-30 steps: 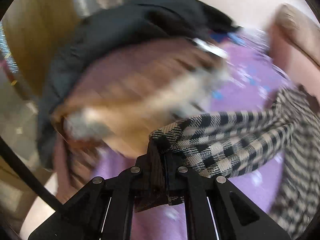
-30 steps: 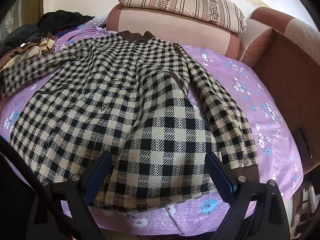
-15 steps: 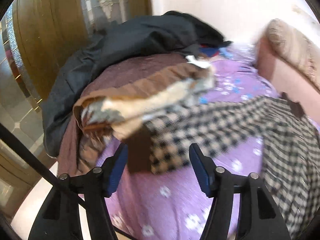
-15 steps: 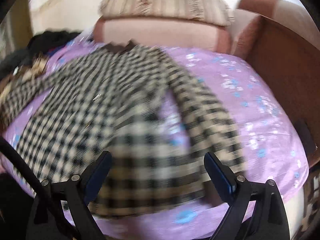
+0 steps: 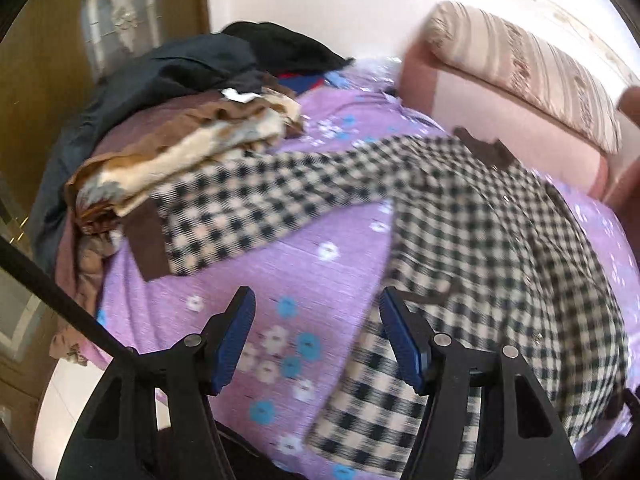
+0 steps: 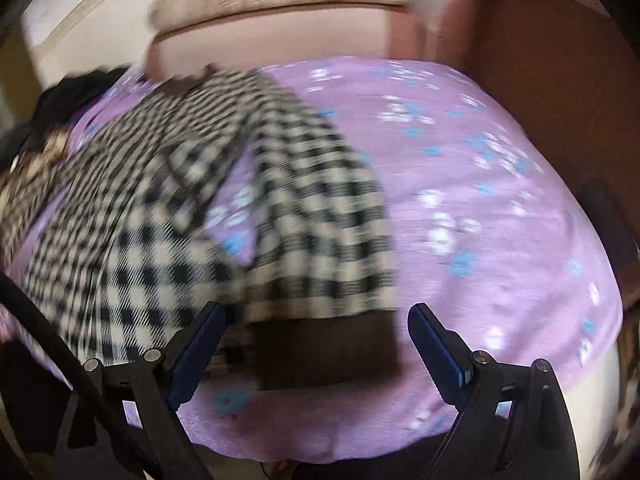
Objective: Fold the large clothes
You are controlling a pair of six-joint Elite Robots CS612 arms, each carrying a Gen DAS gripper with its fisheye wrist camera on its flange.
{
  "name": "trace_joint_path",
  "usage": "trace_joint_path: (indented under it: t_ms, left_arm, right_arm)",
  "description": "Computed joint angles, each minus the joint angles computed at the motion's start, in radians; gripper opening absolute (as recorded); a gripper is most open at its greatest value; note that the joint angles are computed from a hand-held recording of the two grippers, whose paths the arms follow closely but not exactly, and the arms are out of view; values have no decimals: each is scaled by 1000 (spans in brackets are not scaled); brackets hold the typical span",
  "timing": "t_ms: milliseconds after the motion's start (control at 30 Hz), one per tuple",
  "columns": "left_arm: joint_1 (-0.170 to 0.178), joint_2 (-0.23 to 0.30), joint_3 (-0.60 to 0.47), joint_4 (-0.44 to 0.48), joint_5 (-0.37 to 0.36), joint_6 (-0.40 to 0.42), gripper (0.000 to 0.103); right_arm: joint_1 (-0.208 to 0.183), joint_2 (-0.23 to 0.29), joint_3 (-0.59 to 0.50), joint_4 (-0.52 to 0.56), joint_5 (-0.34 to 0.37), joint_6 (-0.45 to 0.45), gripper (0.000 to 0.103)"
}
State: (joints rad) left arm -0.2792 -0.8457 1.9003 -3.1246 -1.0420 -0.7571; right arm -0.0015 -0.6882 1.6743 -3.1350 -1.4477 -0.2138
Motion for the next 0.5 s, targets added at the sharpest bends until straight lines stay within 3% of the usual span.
trace_joint_path:
  t_ms: [67,133,200,367,500]
  left_arm:
    - [-3,4,-10,10,-22,-3,63]
    - [-8,8,-19,29,-38,-8,63]
    - [-12,9,-24,49,-42,-9,63]
    - [-19,7,-30,86,-26,-18,63]
    - [-10,6,-31,92,-35,-41,63]
  right_arm:
    - [15,19,-9,-14,-38,-60,83]
    - [22,33,-29,17,-59,-106,27]
    - [3,29,-39,69,14,-98,12]
    - [-51,19,-91,34,61,29,10]
    - [-90,37,-185,20,-32,157,10]
